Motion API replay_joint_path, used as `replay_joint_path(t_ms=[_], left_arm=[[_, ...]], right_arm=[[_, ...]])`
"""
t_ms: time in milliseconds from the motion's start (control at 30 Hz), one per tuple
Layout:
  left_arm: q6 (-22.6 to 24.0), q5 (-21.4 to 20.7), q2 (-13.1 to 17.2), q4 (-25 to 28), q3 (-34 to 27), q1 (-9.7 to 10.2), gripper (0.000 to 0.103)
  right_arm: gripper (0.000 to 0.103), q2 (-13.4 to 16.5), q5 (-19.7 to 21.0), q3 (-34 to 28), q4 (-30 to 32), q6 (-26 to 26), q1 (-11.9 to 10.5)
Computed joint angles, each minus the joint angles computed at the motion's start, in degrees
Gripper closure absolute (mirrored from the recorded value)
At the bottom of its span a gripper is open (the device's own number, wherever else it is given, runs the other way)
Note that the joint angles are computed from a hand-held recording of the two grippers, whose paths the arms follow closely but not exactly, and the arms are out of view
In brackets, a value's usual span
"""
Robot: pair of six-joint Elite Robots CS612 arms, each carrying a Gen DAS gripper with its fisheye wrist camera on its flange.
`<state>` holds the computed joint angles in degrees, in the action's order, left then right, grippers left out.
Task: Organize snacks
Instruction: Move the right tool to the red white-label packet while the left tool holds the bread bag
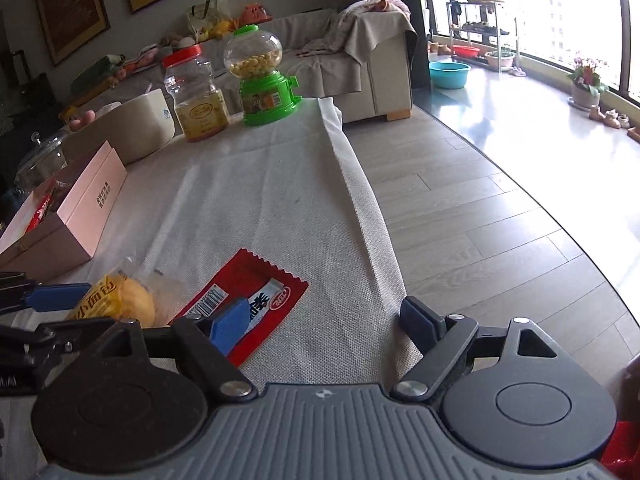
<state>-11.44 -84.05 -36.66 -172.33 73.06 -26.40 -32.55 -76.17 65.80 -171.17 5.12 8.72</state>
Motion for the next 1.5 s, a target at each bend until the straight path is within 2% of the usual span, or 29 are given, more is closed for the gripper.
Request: replay_joint_path(t_ms=[67, 200, 300, 400, 600, 667, 800, 867, 1033, 1133, 1267, 1367, 1500], left_arm=[[-2.04, -0.97, -0.31, -0.16, 0.49, 0.50, 0.045], [-3.40, 5.04, -1.85, -0.53, 3.09, 0.30, 0.048], [-7.01, 7.27, -3.20, -0.58, 5.43, 0.73, 0.048], [-11.67, 7.55, -4.49, -1.57, 7.79, 1.13, 0.048], [-13.86, 11.96, -5.17, -3.47, 9.85, 0.78, 0.048], [-14.59, 12.24, -5.09, -3.65, 9.85, 0.87, 0.047], [-14.59, 12.26, -4.75, -4.01, 9.61, 0.80, 0.046], [-14.25, 12.31, -4.60, -3.92, 9.47, 0.73, 0.045], [-14.86, 11.14, -4.61, -4.68, 9.78, 1.05, 0.044], [-15.05, 10.42, -4.56, -5.15, 9.89, 1.30, 0.044], [-15.49, 9.60, -4.57, -4.76, 9.73, 1.50, 0.043], [-16.38, 8.22, -4.66, -4.31, 9.63, 1.87, 0.043], [-17.00, 6.42, -4.69, -3.59, 9.33, 2.36, 0.043]], right_arm=[[0.019, -0.13, 0.23, 0.41, -1.09, -0.32, -0.01], [0.019, -0.58, 0.24, 1.16, -2.49, -2.00, 0.26], [0.018, -0.94, -0.44, 0.13, 1.65, -1.78, 0.98], [0.018, -0.86, -1.03, -1.44, 4.64, -1.14, 1.65], [0.018, -0.36, -8.43, -1.47, -2.44, -1.19, 3.22], [0.018, -0.76, -7.10, -0.79, -2.39, -1.33, 3.12], [0.018, -0.75, -0.99, -2.36, 7.48, 0.19, 2.52], [0.014, -0.05, -1.83, -3.32, 7.37, 0.12, 2.97], [0.016, 1.52, -1.05, -6.90, 10.23, -5.26, 3.91], [0.023, 1.40, 3.09, -6.86, 11.01, -11.96, 4.32], [0.025, 0.31, 8.74, -5.02, 12.24, -21.65, 4.65], [0.025, -0.63, 8.12, -3.03, 10.88, -26.22, 4.93], [0.020, -1.16, 6.60, -1.97, 9.99, -25.32, 4.61]])
